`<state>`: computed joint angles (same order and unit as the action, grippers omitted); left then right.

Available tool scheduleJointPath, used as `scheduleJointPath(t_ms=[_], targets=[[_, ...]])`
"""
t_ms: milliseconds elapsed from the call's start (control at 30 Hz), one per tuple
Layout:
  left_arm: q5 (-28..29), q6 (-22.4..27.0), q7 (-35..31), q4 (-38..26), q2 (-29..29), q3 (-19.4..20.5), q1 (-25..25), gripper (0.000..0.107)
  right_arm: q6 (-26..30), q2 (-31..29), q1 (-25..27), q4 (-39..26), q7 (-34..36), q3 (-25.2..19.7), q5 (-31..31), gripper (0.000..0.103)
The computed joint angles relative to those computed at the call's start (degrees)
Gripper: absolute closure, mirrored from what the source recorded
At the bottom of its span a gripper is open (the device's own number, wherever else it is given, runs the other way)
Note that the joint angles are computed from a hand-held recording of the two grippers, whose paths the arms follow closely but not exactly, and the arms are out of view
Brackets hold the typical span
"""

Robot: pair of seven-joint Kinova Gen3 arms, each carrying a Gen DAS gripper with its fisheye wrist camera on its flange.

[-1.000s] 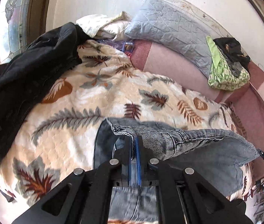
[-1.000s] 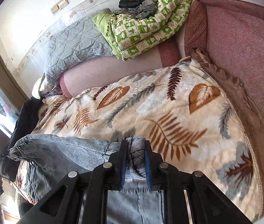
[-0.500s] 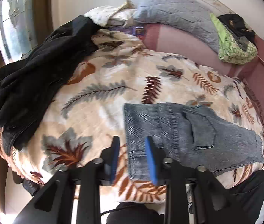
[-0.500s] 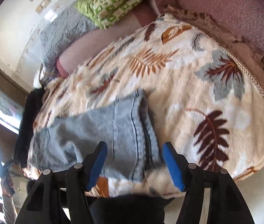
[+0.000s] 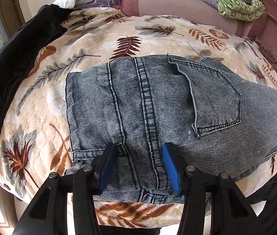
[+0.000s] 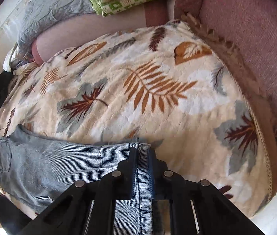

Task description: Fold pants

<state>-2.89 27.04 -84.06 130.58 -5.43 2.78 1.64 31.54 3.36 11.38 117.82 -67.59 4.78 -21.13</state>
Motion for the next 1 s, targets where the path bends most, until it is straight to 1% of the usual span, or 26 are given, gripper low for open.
scheduleJointPath(t_ms=[33,100,133,167,200,267,333,400,467,500,567,667,700,733,767,833,867,900,1000], targets=[[0.5,0.0,-0.4,0.0,0.1,-0.2,0.0,0.056,-1.5,0.8,-2.1,0.1,-1.6,0.9,2.3,0.091],[0.4,-0.4,-0.3,0.1,0.2,-0.1,0.0,0.055,-1.7,4.4,-7.4,0.2,-1.9,5.3,4.3,0.090],[0.9,-0.4,-0.9,0.2,0.0,-0.4,0.0,0.054,-2.1,5.4,-10.0,1.4,-2.0,8.0,3.9,0.086],[1.5,-0.4,-1.5,0.1,0.1,-0.7,0.0,0.053,-2.7,5.4,-11.9,2.0,-1.5,10.5,2.6,0.084],[2.6,-0.4,-2.8,0.2,0.0,-1.2,0.0,0.052,-3.2,4.3,-12.9,2.7,-0.4,12.6,0.3,0.080],[4.2,-0.5,-4.5,0.2,0.2,-1.8,-0.1,0.049,-1.5,-0.1,-12.2,4.3,0.6,15.5,-4.4,0.049],[6.2,-0.6,-6.4,0.2,0.2,-2.3,-0.1,0.046,1.9,-5.4,-12.1,5.8,4.1,19.8,-9.0,0.038],[5.7,-0.6,-5.6,0.1,0.3,-1.6,-0.5,0.045,6.5,-9.0,-9.4,7.9,8.7,22.2,-13.7,0.038],[4.6,-0.6,-4.3,0.1,0.3,-0.9,-0.6,0.044,11.2,-8.8,-5.5,9.6,13.4,23.7,-18.1,0.038],[4.5,-0.5,-4.2,0.1,0.3,-0.9,-0.6,0.044,13.5,-7.9,-2.8,10.5,15.7,23.3,-19.9,0.038],[4.9,-0.3,-4.4,-0.1,0.3,-1.1,-0.5,0.044,18.1,-5.2,2.5,10.1,18.6,21.4,-21.1,0.038],[5.5,-0.2,-5.0,-0.1,0.3,-1.3,-0.5,0.043,22.4,-0.3,10.3,8.0,19.9,13.9,-21.4,0.039],[5.6,-0.2,-5.0,-0.1,0.3,-1.3,-0.6,0.043,23.4,1.6,12.2,7.5,20.0,11.2,-21.0,0.040],[5.7,-0.2,-5.1,0.0,0.2,-1.3,-0.6,0.043,23.3,2.7,13.5,7.1,19.1,8.6,-19.9,0.050],[6.0,-0.3,-5.5,0.0,0.2,-1.5,-0.6,0.043,22.4,2.7,14.7,6.9,17.3,5.9,-18.2,0.067],[6.3,-0.2,-5.9,0.1,0.1,-1.6,-0.6,0.042,18.8,-0.3,15.8,6.8,13.3,0.6,-13.7,0.089],[6.3,-0.2,-6.1,0.2,0.0,-1.6,-0.6,0.042,16.8,-2.8,16.2,7.0,11.7,-2.0,-11.3,0.094],[6.3,-0.2,-6.4,0.2,0.0,-1.6,-0.6,0.041,15.3,-5.5,16.9,6.8,11.1,-4.7,-9.0,0.096],[6.1,0.1,-6.5,0.1,0.1,-1.4,-0.6,0.041,9.2,-13.4,18.5,7.6,10.6,-12.7,-2.0,0.096]])
